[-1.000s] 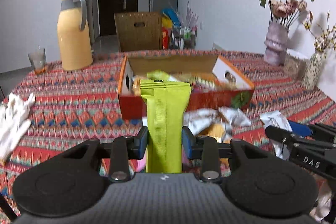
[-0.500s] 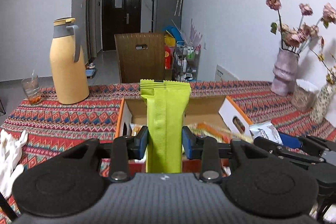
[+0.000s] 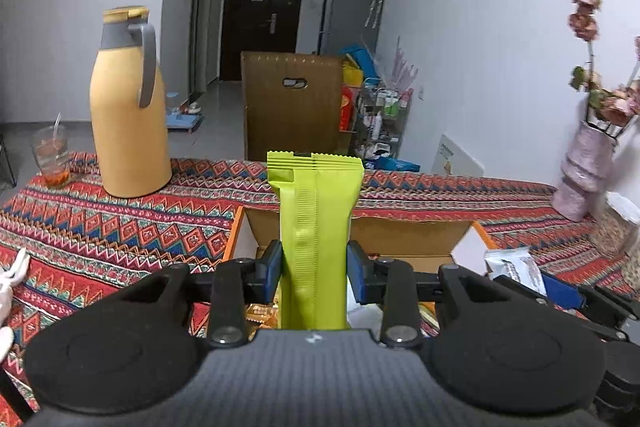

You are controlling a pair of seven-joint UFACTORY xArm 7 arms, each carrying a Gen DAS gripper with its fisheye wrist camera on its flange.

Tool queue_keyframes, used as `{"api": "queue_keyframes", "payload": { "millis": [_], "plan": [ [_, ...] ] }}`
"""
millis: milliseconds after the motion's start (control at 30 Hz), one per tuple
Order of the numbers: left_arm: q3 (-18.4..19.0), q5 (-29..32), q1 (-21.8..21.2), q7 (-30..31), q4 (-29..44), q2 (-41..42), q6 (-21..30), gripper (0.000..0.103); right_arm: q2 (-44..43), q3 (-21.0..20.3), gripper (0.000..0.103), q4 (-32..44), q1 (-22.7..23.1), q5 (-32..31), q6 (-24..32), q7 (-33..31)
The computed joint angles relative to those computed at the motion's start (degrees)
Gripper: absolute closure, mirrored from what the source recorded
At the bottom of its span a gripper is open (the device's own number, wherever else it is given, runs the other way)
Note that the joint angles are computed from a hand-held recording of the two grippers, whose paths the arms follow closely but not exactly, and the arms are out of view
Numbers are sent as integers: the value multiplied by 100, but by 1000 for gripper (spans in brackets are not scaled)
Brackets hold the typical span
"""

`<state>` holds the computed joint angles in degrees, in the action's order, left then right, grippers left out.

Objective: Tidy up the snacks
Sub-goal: 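Carry the green bar and white packet into the box and open both tools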

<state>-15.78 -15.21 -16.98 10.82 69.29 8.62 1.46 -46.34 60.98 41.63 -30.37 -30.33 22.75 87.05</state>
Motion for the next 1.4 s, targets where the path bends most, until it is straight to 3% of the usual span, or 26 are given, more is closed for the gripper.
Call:
{"api": "queue_keyframes", "payload": {
  "millis": [100, 200, 233, 567, 633, 667, 700, 800, 833, 867, 933, 1033, 1400],
  "plan": [
    [509, 603, -411, -667, 184, 306, -45, 69, 99, 201, 63, 9, -326, -22, -156, 142],
    [1398, 1500, -1122, -1558, 193, 525, -267, 69, 52, 469, 63, 14, -623, 3, -105, 251],
    [1441, 1606, -1141, -1659, 212, 588, -289, 69, 40, 601, 63, 44, -771, 26, -94, 308],
    [691, 1721, -405, -1546, 313, 899, -184, 68, 190, 983, 61, -15, -1132, 367, -415, -12],
    [888, 1802, -577, -1658, 279, 870, -212, 62, 159, 993, 61, -46, -1126, 444, -452, -33],
    [868, 1809, -558, -1652, 262, 862, -236, 51, 149, 992, 58, -62, -1119, 474, -481, -51],
    [945, 1848, -630, -1705, 222, 831, -281, 35, 122, 978, 48, -95, -1096, 508, -522, -50],
    [1972, 2105, -1525, -2171, 51, 748, -620, 0, -46, 947, 21, -155, -1029, 600, -523, -7],
    [2168, 2274, -1673, -2380, -14, 718, -752, 0, -106, 917, 16, -179, -991, 626, -519, 5],
    [2123, 2252, -1635, -2349, -49, 689, -793, 0, -154, 908, 10, -191, -980, 647, -520, 22],
    [1697, 2176, -1249, -2226, -74, 645, -791, 0, -207, 876, 0, -200, -939, 693, -465, 35],
    [1880, 2137, -1426, -2240, -90, 631, -828, 0, -287, 806, 0, -262, -850, 725, -451, 66],
    [1473, 1950, -1080, -2105, -231, 425, -870, 0, -340, 696, 0, -199, -730, 677, -281, 32]
  ]
}}
